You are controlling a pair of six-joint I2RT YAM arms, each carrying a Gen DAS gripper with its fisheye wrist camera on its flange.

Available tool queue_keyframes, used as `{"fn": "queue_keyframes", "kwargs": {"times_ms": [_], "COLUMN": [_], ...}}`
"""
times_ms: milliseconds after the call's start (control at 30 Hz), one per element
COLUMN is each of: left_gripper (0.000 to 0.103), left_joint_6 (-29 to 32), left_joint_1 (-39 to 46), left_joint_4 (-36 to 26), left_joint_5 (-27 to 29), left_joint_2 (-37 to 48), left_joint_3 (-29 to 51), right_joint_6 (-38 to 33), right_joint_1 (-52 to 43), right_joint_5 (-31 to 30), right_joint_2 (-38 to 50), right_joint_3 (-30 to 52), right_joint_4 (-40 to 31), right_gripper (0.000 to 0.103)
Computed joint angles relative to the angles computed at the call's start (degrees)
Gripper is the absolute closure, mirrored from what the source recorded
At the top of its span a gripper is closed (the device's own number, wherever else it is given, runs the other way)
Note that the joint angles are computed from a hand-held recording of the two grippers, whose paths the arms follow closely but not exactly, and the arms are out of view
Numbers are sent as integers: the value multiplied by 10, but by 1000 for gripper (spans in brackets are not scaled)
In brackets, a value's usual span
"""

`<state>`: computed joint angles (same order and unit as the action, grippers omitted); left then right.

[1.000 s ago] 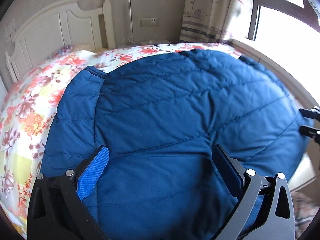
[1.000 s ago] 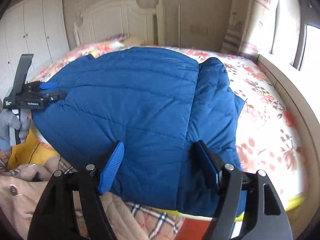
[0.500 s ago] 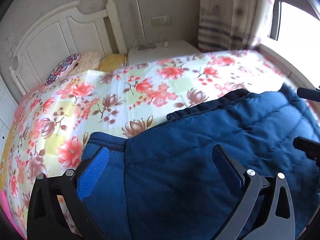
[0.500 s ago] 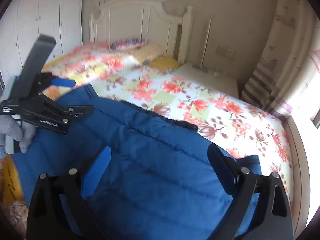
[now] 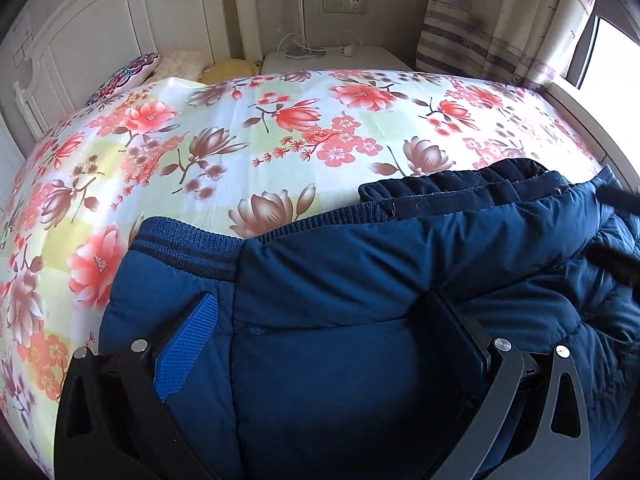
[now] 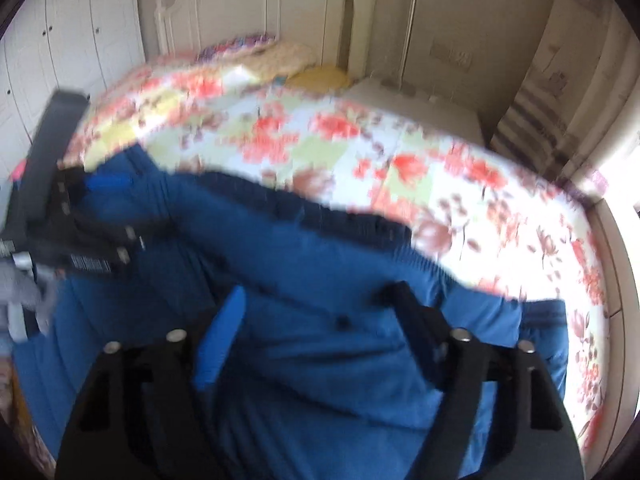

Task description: Fold large clothes

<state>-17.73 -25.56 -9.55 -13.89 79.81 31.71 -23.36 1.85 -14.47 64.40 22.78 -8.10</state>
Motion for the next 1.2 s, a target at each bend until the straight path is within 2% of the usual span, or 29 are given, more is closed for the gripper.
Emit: {"fn": "queue_keyframes", "kwargs": {"times_ms": [67, 100, 167, 300, 367, 467, 533, 567, 633, 667, 833, 900, 933, 1033, 1133, 1200], "left_gripper": [4, 4, 4, 4, 4, 4, 4, 4, 4, 4, 4, 5, 5, 5, 4, 4], "left_joint_6": [0, 2, 3, 4, 4, 4, 1, 1, 0, -1, -3, -29, -37, -42, -41, -32], "left_joint_1": [0, 4, 13, 20, 21, 19, 13, 12, 10, 7, -5, -37, -49, -122, -174, -177], "left_joint_4": [0, 1, 6, 11, 13, 13, 11, 11, 12, 12, -14, -70, -86, -108, -87, -77], "left_joint_5": [0, 5, 18, 30, 31, 27, 19, 18, 17, 12, -12, -57, -60, -80, -121, -113], "left_joint_2": [1, 0, -4, -9, -10, -9, -7, -7, -8, -8, -3, -5, -9, -7, 78, 176], "left_joint_3": [1, 0, -4, -10, -12, -11, -9, -9, -10, -10, 6, 37, 48, 100, 158, 193], "right_joint_6": [9, 17, 23, 8, -8, -41, -64, -77, -88, -88, -86, -85, -84, -83, -85, -84], "right_joint_1": [47, 78, 84, 46, 2, -113, -184, -214, -280, -287, -274, -274, -271, -265, -263, -265], "right_joint_5": [48, 96, 106, 59, 26, 0, -15, -32, -132, -143, -126, -128, -126, -113, -106, -109], "right_joint_2": [55, 122, 180, 166, 114, 74, 133, 183, 275, 283, 266, 265, 266, 263, 254, 254], "right_joint_3": [13, 29, 46, 76, 70, 63, 78, 91, 143, 151, 129, 126, 127, 117, 106, 105], "right_joint_4": [44, 70, 94, 25, -8, -7, 10, 19, -21, -29, -3, 1, 4, 20, 31, 32], "right_gripper": [36, 37, 36, 36, 36, 31, 28, 23, 22, 22, 22, 22, 22, 22, 22, 21]}}
